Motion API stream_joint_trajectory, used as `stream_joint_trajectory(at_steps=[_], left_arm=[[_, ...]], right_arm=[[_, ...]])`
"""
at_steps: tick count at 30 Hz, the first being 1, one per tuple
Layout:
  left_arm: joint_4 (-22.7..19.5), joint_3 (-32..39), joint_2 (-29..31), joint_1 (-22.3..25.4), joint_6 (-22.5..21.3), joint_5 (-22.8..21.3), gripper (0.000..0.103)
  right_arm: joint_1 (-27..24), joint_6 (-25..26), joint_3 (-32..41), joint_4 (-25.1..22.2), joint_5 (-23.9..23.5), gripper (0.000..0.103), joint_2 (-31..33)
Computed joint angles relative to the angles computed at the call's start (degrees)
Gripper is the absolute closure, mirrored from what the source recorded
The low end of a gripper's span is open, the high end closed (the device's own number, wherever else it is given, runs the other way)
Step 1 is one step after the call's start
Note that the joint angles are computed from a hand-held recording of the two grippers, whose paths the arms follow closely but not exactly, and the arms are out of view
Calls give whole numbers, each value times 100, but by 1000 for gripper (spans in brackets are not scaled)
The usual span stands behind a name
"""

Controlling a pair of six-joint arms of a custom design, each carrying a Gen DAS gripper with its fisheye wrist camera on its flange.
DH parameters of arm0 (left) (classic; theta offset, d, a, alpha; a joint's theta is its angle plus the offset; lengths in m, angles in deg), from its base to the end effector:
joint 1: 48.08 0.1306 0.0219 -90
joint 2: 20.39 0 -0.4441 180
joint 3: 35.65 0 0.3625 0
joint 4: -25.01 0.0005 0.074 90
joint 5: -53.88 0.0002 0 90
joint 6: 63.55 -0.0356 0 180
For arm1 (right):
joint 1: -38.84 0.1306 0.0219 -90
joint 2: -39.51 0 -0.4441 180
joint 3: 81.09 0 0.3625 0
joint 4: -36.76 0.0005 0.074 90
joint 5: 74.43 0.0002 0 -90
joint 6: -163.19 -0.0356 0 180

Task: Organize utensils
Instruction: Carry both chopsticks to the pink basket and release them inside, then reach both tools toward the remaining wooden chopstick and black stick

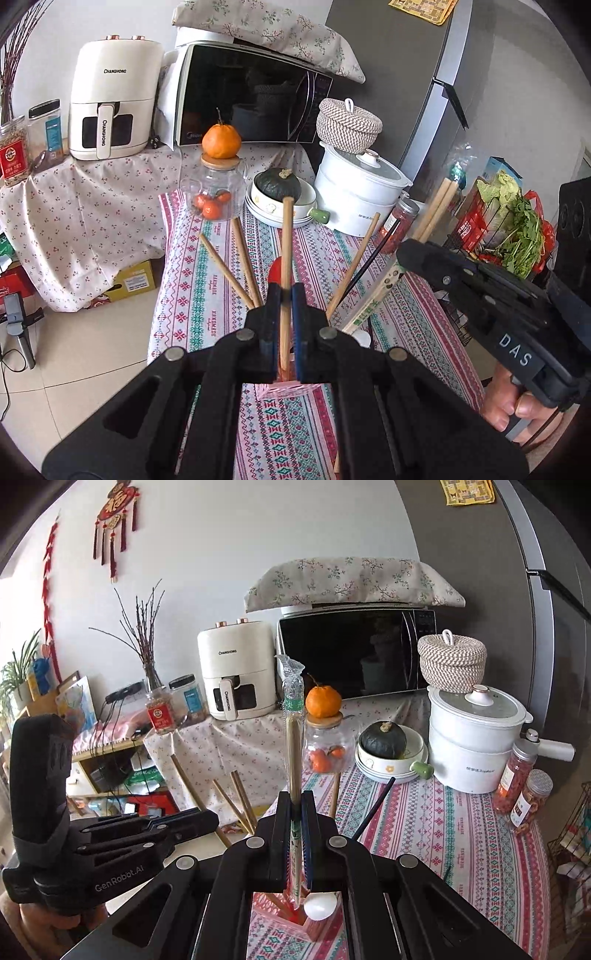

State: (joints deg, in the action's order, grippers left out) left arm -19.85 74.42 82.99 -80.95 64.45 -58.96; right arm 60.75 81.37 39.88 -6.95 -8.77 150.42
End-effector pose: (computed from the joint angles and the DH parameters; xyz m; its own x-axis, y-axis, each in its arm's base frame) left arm 0.4848 -0.2974 0.5387 -0.5592 -0.3142 -0.7672 -0.1274 0.9470 -0.2950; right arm 0.5753 0.2467 0.5496 -0.4152 -0.3067 -0.8565 -0.7247 0.6806 0.1076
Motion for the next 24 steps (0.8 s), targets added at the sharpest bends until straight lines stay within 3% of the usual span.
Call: stream_joint_trajectory(at_steps=[5,8,11,12,14,16,19,24], left_arm=[[-199,42,81,99,244,363,96],[-315,92,107,110,282,331,93],[-369,108,77,94,351,247,61],[-348,90,53,91,384,192,47],[-443,107,20,78,476,45,35],[-510,92,-25,107,613,49,18],[-484,-48,-152,142,878,161,12],[-640,-168,-251,139,1227,184,6]], right_arm=[[154,349,73,-373,320,98,125],[189,387,168,-561,389,97,225],[152,299,269,-744,166,93,293],[137,259,292,-789,91,86,294],[95,155,317,-841,65,76,263],[16,-9,336,-847,-59,55,218],[-143,-310,361,-844,-363,32,138],[-409,-611,370,-890,-482,18,43]])
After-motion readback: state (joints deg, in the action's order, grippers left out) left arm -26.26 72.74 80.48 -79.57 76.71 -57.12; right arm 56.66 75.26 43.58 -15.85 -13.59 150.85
